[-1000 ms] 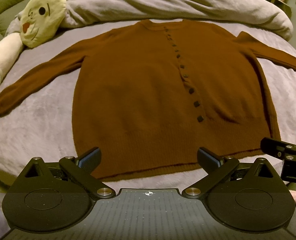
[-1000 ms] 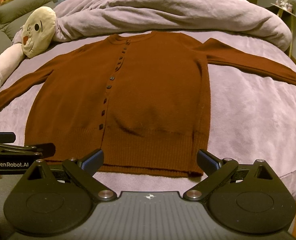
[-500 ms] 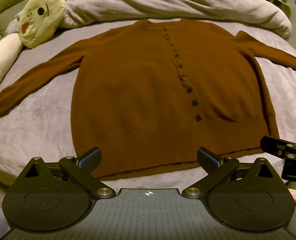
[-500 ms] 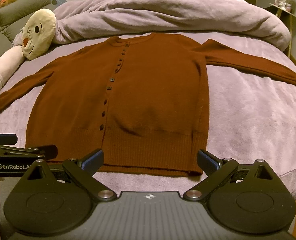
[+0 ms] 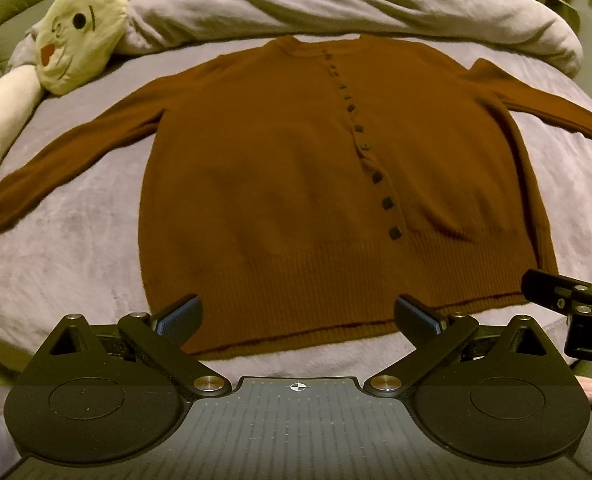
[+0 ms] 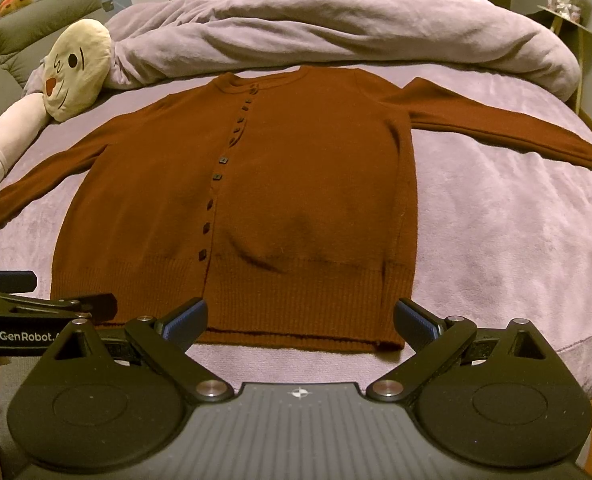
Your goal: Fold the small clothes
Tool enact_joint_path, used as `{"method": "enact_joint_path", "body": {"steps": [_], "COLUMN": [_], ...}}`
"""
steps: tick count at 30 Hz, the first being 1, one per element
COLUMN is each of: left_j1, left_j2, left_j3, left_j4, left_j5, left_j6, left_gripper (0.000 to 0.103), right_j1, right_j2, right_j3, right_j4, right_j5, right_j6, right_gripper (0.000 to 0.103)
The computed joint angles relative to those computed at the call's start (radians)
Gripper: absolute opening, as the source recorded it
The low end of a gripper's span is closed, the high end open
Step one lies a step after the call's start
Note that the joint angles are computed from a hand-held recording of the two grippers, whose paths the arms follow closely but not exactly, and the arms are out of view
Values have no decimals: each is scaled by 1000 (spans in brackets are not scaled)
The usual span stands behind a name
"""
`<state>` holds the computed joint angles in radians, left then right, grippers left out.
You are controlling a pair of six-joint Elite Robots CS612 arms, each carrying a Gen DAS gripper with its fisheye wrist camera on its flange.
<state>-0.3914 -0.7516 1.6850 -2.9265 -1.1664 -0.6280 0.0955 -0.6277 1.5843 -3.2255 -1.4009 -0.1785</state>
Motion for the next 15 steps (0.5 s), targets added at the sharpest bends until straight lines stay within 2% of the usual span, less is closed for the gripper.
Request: {"method": "enact_joint_path", "body": {"steps": [15], "left_j1": [4], "left_j2": [5], "left_j3": [-8], "left_j4": [12], "left_j5": [-8], "left_j6": [6], "left_gripper": [103], "right_j1": [-5], "right_j2": [1], "right_j3": [-3], "right_j4": [7], "right_j5": [11], "right_j6": [8], "right_gripper": [99]}}
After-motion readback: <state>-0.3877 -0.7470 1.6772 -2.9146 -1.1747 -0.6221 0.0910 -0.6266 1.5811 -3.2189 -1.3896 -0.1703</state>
